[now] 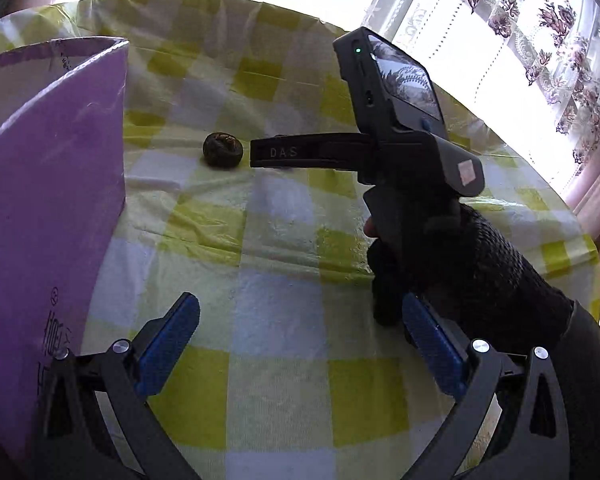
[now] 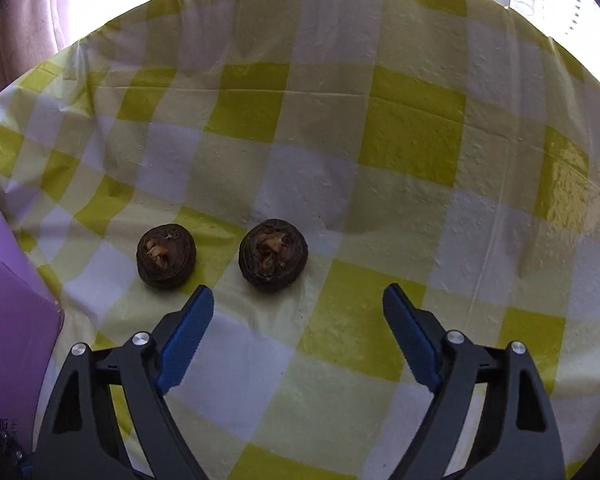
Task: Organize fruits
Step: 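Grasp a dark brown fruit with the right tool and lift it, then grasp the last dark brown fruit with the left tool while the right tool holds its fruit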
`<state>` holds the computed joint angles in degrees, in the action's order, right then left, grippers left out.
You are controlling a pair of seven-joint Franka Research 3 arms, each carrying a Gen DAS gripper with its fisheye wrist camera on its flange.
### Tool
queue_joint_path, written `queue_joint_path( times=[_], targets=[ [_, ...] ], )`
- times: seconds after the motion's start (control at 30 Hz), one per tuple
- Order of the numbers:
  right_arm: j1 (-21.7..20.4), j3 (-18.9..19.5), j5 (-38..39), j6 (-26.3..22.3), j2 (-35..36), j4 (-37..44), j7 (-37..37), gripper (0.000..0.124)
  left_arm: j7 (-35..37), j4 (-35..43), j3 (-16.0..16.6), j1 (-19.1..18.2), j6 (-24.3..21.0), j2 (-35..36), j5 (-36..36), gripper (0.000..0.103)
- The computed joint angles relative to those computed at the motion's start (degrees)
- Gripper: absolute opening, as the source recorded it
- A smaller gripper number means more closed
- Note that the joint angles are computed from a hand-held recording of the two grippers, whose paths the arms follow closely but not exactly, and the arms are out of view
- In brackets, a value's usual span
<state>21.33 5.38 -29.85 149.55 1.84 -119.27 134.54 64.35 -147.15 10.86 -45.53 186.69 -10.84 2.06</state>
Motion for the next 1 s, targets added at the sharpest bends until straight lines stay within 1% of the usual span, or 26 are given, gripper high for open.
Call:
queue_joint_path(
  times=[0.03,0.07,0.13,0.2,0.23,0.27,0.33,0.37,0.4,0.47,0.53,0.6,0.67,0.7,0.77,0.83,0.87,0.9,0.93,0.97,1.0],
  targets=[
    [0.01,0.06,0.44,-0.70,1.33,1.65,-1.61,0.085,0.48,0.05,1.84,-1.94,-0.18,-0.16,-0.27,0.099],
    [0.26,-0.01,0.03,-1.45,2.49,3.19,-2.63,0.085,0.60,0.10,1.81,-2.00,-0.31,-0.14,-0.43,0.099],
    [1.01,-0.40,-0.55,-2.46,4.36,5.67,-4.25,0.084,0.58,0.21,0.41,-0.71,-0.14,0.07,-0.49,0.099],
    [1.28,-0.89,0.57,-0.85,4.72,5.89,-6.07,0.072,0.41,0.29,-0.88,0.52,-0.26,0.15,-0.31,0.099],
    [1.27,-1.12,1.30,0.52,4.13,5.01,-6.83,0.046,0.43,0.40,-1.16,0.78,-0.31,0.28,-0.31,0.099],
    [1.25,-1.25,2.25,0.87,3.42,4.19,-7.21,0.037,0.50,0.56,-1.17,0.75,-0.49,0.40,-0.42,0.099],
    [1.07,-1.57,2.20,2.02,0.58,0.67,-5.06,0.037,0.79,0.90,-1.34,0.95,-0.75,0.71,-1.03,0.099],
    [0.56,-1.55,2.73,3.35,-1.50,-1.94,-3.64,0.037,0.78,0.91,-2.25,1.81,-0.76,0.73,-1.16,0.099],
    [-0.20,-1.44,3.47,5.39,-4.04,-5.15,-2.13,0.037,0.36,0.95,-4.22,3.78,-0.88,0.75,-0.93,0.099],
    [-2.37,-0.60,2.94,8.90,-9.93,-11.86,2.28,0.037,0.12,1.32,-6.50,6.00,-1.38,0.97,-0.63,0.099],
    [-4.26,0.15,4.26,11.78,-16.23,-18.65,5.01,0.037,0.51,1.49,-7.45,6.88,-1.85,0.99,-0.94,0.098],
    [-6.23,1.72,5.02,12.57,-22.76,-24.97,7.30,0.037,1.62,1.90,-6.90,6.11,-2.81,1.06,-2.31,0.099],
    [-7.92,3.56,6.43,12.25,-28.71,-29.88,8.76,0.037,4.49,2.69,-4.96,3.73,-4.33,1.28,-5.40,0.098],
    [-8.46,4.35,7.43,11.89,-31.92,-32.55,9.40,0.037,4.56,3.02,-5.91,4.59,-5.07,1.38,-5.58,0.099],
    [-9.67,6.84,8.94,9.79,-36.79,-35.91,10.79,0.037,1.91,3.60,-11.17,10.16,-6.94,1.54,-3.30,0.099],
    [-10.58,8.79,10.83,8.75,-39.84,-37.99,11.89,0.037,-4.16,4.66,-18.34,18.18,-9.60,1.69,1.94,0.098],
    [-11.46,9.69,11.31,8.51,-41.12,-38.56,12.08,0.037,-6.88,5.01,-21.15,21.32,-10.18,1.70,4.24,0.099],
    [-12.18,10.60,11.79,8.66,-42.79,-39.80,12.37,0.037,-7.35,5.49,-22.22,22.46,-10.06,2.09,4.72,0.099],
    [-13.10,11.75,12.23,8.99,-43.50,-40.29,12.77,0.037,-10.28,6.45,-24.65,25.46,-10.07,2.81,8.47,0.099],
    [-14.10,12.94,12.62,9.30,-43.75,-40.52,13.09,0.037,-16.92,8.36,-28.66,30.46,-11.42,3.64,16.24,0.099],
    [-14.88,14.03,13.11,9.59,-43.53,-40.40,13.16,0.037,-24.28,11.03,-31.65,34.40,-13.43,4.95,24.73,0.099]
  ],
)
